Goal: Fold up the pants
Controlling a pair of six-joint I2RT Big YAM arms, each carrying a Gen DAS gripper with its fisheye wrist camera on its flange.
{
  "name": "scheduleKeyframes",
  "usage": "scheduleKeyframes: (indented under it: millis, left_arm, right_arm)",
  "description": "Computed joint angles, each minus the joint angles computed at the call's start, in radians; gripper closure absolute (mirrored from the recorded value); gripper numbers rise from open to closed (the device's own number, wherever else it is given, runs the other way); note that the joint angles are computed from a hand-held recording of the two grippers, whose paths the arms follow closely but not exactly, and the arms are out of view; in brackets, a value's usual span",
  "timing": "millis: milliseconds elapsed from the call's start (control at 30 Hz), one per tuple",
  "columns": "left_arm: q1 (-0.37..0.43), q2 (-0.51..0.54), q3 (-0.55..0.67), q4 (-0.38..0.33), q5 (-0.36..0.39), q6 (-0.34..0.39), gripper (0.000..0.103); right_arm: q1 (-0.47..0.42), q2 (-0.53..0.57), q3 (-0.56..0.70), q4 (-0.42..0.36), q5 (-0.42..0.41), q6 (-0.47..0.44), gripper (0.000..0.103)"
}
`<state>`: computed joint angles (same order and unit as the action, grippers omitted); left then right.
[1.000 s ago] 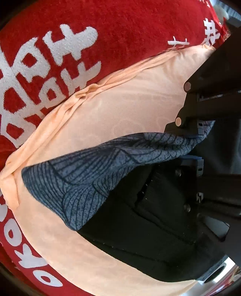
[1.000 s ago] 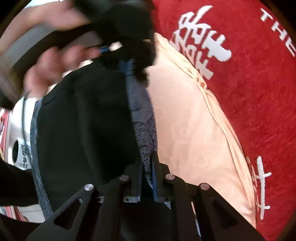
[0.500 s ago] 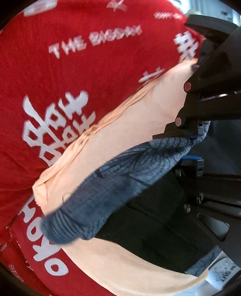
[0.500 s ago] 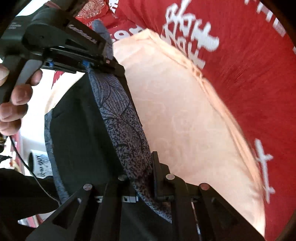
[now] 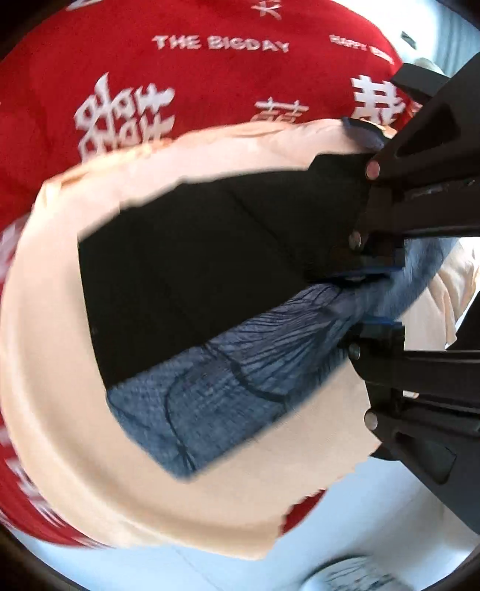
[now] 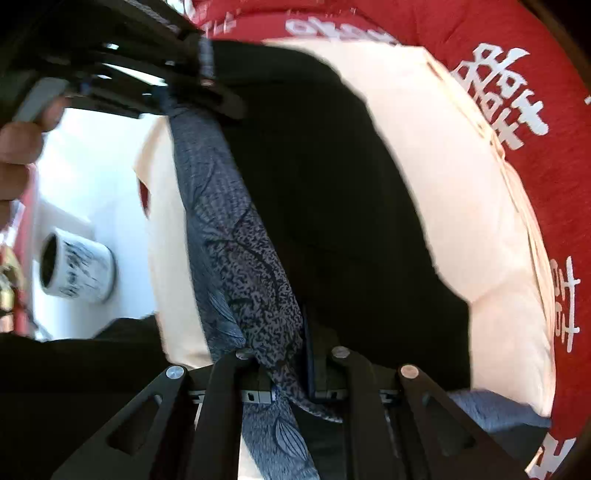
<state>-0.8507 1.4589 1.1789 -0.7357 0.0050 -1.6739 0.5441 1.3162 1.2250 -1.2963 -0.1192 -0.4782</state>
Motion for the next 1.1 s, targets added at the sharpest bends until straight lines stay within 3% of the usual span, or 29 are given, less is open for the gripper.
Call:
scheduleKeyframes:
  millis: [67,133,233,300,367,400,433,500,600,667,733,767,800,867,933,1000,1100]
  left_arm:
    - [-0.021,-0.014,-0.002,-0.027,-0.027,-0.046,0.085]
    - [-0.042,-0.025,0.029,-0.098,-0.063,-0.057,0.085]
    - [-0.083,-0.023,0.112,-0.3,-0.102,-0.066,0.085]
    - [-0.106,-0.016,0.157,-0.391,-0.137,-0.077,0.085]
    - [-0.121,-0.022,0.173,-0.404,-0.175,-0.079,0.085]
    - [-0.123,-0.02,0.185,-0.399,-0.194,-0.069,0.085]
    - [-0.122,-0.018,0.19,-0.38,-0.203,-0.057,0.085]
    - [-0.111,-0.009,0.199,-0.316,-0.22,-0.005,0.085]
    - [-0.077,0.035,0.225,-0.237,-0.208,0.097,0.085]
    - [-0.048,0.088,0.246,-0.258,-0.162,0.137,0.085]
    - [-0.015,0.156,0.251,-0.32,-0.046,0.136,0.085]
    - [-0.006,0.157,0.218,-0.294,0.0,0.116,0.085]
    - [-0.01,0.133,0.192,-0.259,-0.027,0.086,0.085]
    - [-0.002,0.142,0.228,-0.306,0.013,0.108,0.085]
    - [0.0,0.185,0.318,-0.417,0.032,0.206,0.085]
    - [-0.001,0.216,0.387,-0.468,0.034,0.274,0.085]
    - [0.003,0.291,0.519,-0.509,0.077,0.415,0.085]
  right_arm:
    - [0.017,-0.012,-0.042,0.025,0.019,0.022,0.091]
    - [0.04,-0.016,-0.069,0.052,0.049,0.023,0.089]
    - [0.064,-0.027,-0.084,0.072,0.088,0.05,0.086]
    - [0.071,-0.022,-0.08,0.067,0.107,0.102,0.083]
    - [0.085,-0.014,-0.069,0.045,0.133,0.171,0.073]
    - [0.094,-0.01,-0.057,0.023,0.138,0.203,0.058]
    - [0.097,-0.005,-0.041,-0.001,0.126,0.219,0.043]
    - [0.101,-0.028,-0.019,-0.041,0.084,0.229,0.034]
    - [0.075,-0.09,-0.006,-0.071,0.046,0.193,0.032]
    - [0.036,-0.112,0.019,-0.119,0.043,0.185,0.03]
    - [-0.013,-0.118,0.045,-0.178,0.058,0.179,0.029]
    - [-0.042,-0.116,0.059,-0.205,0.073,0.169,0.029]
    - [-0.073,-0.114,0.068,-0.219,0.087,0.147,0.029]
    - [-0.12,-0.105,0.095,-0.244,0.132,0.118,0.029]
    - [-0.177,-0.089,0.125,-0.28,0.153,0.107,0.028]
    - [-0.253,-0.06,0.166,-0.301,0.148,0.123,0.024]
    - [-0.379,0.021,0.245,-0.355,0.082,0.249,0.024]
